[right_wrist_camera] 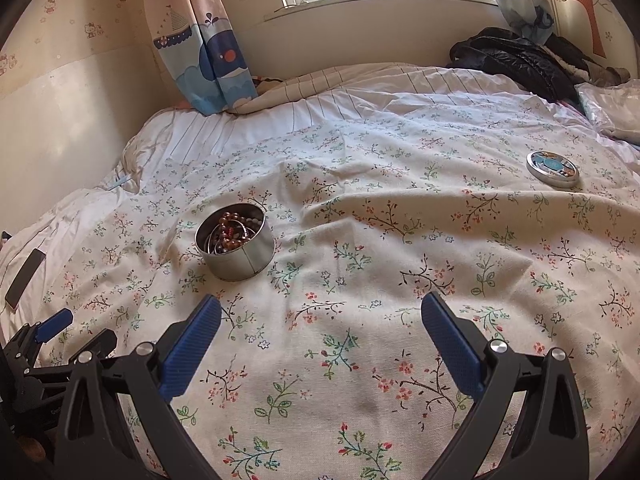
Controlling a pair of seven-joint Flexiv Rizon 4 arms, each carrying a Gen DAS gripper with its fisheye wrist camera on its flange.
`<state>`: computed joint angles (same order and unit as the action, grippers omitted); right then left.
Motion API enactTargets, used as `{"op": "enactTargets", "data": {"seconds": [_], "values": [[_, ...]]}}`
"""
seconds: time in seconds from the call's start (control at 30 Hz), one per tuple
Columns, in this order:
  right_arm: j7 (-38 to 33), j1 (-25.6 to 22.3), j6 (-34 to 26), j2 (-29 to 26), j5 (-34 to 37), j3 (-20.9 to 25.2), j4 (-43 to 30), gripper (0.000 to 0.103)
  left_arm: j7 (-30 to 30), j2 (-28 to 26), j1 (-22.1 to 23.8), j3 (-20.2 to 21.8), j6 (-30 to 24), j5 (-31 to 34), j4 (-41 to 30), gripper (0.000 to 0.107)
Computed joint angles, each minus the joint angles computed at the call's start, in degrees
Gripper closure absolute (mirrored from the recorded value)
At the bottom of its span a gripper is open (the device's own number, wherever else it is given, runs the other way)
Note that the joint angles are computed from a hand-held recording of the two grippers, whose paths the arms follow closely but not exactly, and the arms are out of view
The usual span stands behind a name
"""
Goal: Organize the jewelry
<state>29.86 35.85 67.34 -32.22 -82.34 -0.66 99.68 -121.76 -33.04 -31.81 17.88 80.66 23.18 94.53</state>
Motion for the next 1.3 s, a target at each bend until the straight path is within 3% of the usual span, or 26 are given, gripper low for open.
{"op": "enactTargets", "data": {"seconds": [0.87, 1.3], "values": [[0.0, -0.1, -0.1, 0.3, 0.7, 0.1, 0.5, 0.007, 0.4, 0.1, 0.4, -0.1, 0.9, -1.5, 0.8, 0.011], [-0.7, 0.1, -0.2, 0.2, 1.5, 0.1, 0.6, 0.007, 3.3, 0.2, 2.3, -2.5, -0.2, -3.3, 0.8, 0.011]]}}
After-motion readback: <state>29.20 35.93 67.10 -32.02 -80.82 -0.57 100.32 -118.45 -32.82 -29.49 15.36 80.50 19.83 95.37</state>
